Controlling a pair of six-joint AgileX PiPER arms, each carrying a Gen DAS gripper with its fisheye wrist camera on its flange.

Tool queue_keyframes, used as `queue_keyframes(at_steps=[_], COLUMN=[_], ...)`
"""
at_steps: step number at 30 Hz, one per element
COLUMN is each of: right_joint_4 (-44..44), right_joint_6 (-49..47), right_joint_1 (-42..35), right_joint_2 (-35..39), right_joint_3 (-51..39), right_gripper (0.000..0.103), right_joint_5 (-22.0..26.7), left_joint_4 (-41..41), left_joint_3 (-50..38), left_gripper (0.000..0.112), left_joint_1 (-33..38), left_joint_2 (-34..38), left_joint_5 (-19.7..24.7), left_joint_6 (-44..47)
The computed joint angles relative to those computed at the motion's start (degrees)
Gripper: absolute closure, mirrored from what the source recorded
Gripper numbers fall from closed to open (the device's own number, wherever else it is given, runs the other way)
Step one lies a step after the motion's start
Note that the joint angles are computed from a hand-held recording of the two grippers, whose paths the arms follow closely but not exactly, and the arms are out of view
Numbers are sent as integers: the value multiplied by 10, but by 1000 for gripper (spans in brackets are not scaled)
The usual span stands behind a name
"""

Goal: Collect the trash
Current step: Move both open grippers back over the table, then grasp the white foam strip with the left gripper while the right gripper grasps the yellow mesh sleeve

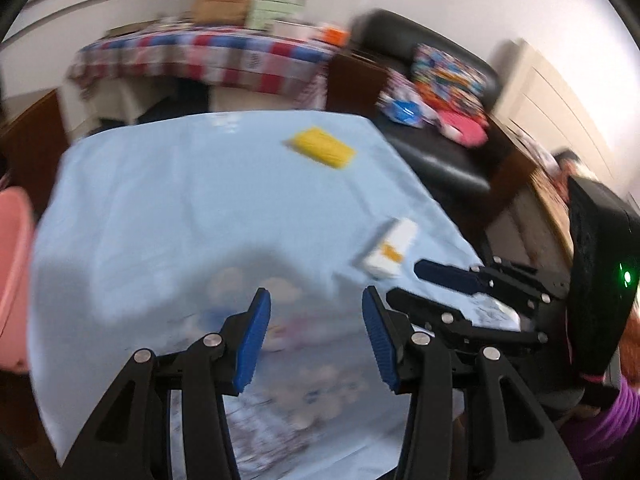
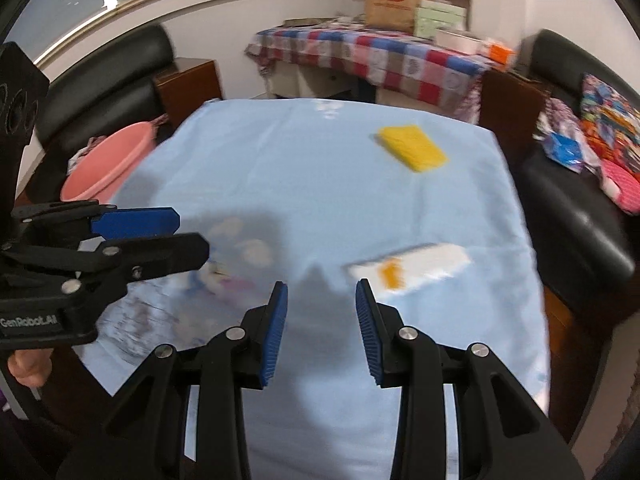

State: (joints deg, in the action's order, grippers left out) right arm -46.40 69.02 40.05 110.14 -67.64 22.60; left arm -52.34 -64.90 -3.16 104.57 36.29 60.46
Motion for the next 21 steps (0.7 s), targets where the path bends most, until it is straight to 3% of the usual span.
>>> queue_keyframes(at_steps=[12,21], right_joint_4=[-119,-139], right_joint_6=[159,184], right_joint_1=[-83,-115], right_joint_2=[-62,-68], right_joint_3=[129,150], right_gripper=[67,67], right_joint_5=[-48,-68], left_joint_4=[138,217], left_joint_3=[-147,-259], left_gripper=[65,65], left_joint_1=[-125,-161], left_joint_2=[109,192], left_joint_5=[19,50], left_joint_6=[-90,-152])
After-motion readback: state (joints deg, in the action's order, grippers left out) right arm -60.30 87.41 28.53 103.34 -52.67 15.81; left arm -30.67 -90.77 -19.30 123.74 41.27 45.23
